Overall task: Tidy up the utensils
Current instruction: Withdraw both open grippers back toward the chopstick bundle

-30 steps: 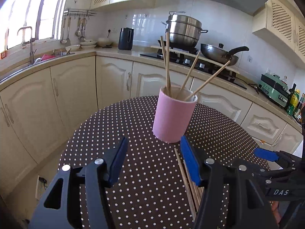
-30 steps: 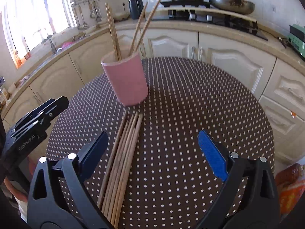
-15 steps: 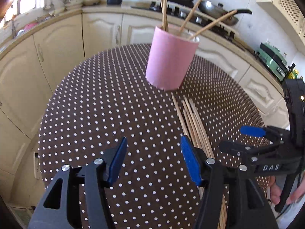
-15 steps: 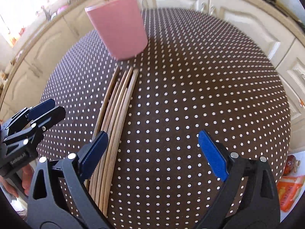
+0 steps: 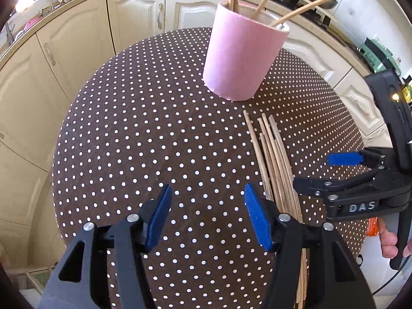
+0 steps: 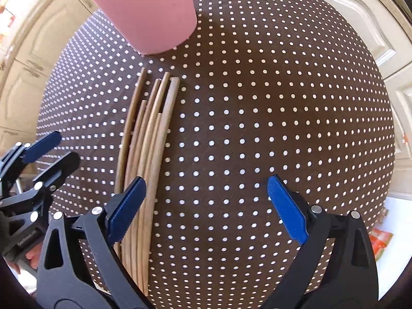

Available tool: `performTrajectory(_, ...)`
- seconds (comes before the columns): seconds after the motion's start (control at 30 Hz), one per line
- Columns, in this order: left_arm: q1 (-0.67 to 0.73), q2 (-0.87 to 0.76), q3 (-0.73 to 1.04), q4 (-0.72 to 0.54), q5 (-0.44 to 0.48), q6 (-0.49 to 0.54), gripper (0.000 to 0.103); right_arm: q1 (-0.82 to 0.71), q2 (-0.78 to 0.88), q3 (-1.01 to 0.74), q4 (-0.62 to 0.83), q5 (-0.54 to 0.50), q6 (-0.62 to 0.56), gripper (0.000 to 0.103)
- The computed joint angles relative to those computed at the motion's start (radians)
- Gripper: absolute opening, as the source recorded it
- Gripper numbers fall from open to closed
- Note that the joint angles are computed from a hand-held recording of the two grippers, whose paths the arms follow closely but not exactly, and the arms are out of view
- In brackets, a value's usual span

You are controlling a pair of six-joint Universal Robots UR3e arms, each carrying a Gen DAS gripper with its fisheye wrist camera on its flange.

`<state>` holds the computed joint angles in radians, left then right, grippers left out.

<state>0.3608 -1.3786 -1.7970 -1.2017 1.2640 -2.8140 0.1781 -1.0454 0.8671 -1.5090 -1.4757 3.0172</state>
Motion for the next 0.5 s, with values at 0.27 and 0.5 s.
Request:
performTrajectory(0.27,-0.027,-0.004,-0.014,0.056,0.023,-0.082,0.058,0.089,0.198,-0.270,0.051,-0.063,0.067,0.092)
performTrajectory(0.5,-0.019,0.081,-0.086,0.098,-0.001,-0.040,0.058,0.162,0.177,-0.236,-0.040,-0.088,0.067,0.019)
